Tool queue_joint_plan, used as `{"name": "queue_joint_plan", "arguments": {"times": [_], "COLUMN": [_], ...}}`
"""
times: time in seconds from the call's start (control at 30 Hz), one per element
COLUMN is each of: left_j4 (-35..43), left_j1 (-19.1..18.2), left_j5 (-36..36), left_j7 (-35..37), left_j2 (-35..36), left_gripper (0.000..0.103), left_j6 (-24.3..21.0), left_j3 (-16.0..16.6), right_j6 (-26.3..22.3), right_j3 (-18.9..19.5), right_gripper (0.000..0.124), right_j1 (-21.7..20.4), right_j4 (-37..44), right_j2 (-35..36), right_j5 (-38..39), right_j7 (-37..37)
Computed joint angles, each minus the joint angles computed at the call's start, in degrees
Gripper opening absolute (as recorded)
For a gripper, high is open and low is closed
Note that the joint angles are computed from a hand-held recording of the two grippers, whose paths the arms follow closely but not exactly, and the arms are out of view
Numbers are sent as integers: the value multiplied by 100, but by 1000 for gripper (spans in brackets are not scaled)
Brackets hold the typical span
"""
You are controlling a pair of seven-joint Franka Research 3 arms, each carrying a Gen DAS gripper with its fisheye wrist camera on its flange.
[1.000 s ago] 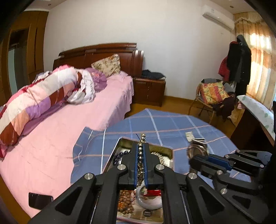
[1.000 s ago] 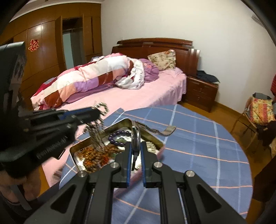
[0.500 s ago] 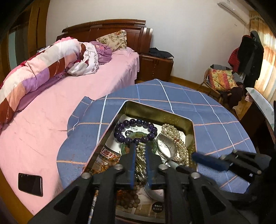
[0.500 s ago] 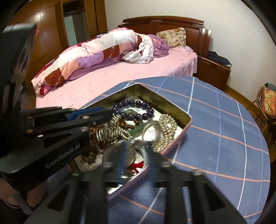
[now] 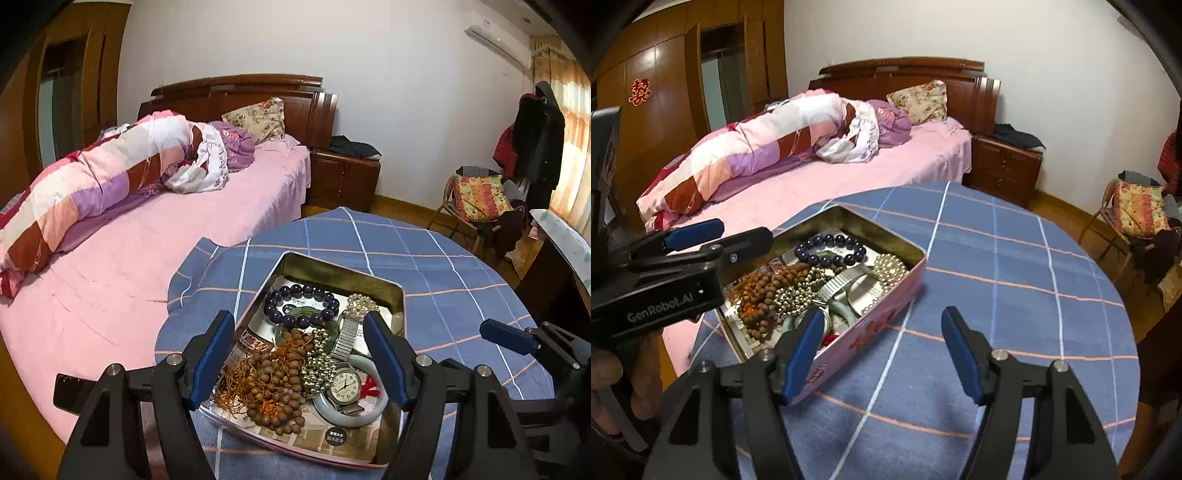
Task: Organize jewelry
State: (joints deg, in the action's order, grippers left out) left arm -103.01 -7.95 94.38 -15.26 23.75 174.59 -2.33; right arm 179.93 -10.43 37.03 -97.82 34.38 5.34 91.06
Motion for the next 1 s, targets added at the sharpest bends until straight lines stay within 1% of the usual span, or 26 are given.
{"name": "queue_joint_plan", "arguments": {"times": [0.13,0.23,0.37,0.6,1.0], "left_j4": [-10,-13,-21,-45,-69], "left_j1": [30,73,85,52,41], "left_j5": [246,205,73,152,45], "left_j7": [-263,-247,-156,-269,-156], "left_j2": [-51,-41,-16,-48,-51], "left_gripper": [72,72,72,72,72], "left_j6": [-30,-49,-54,-106,-133], "left_j3": [-36,-73,-58,-46,-44], "right_j6": [159,253,242,291,312], "right_j3": [-32,-43,-21,45,36], "right_gripper": [70,72,72,72,73], "right_j1": [30,40,25,-26,-3], "right_j4": [-121,-154,-119,-117,-155], "right_j2": [-88,-95,-63,-47,-62], "right_j5": [57,129,235,342,456], "right_j7": [11,-26,-86,-189,-278]}}
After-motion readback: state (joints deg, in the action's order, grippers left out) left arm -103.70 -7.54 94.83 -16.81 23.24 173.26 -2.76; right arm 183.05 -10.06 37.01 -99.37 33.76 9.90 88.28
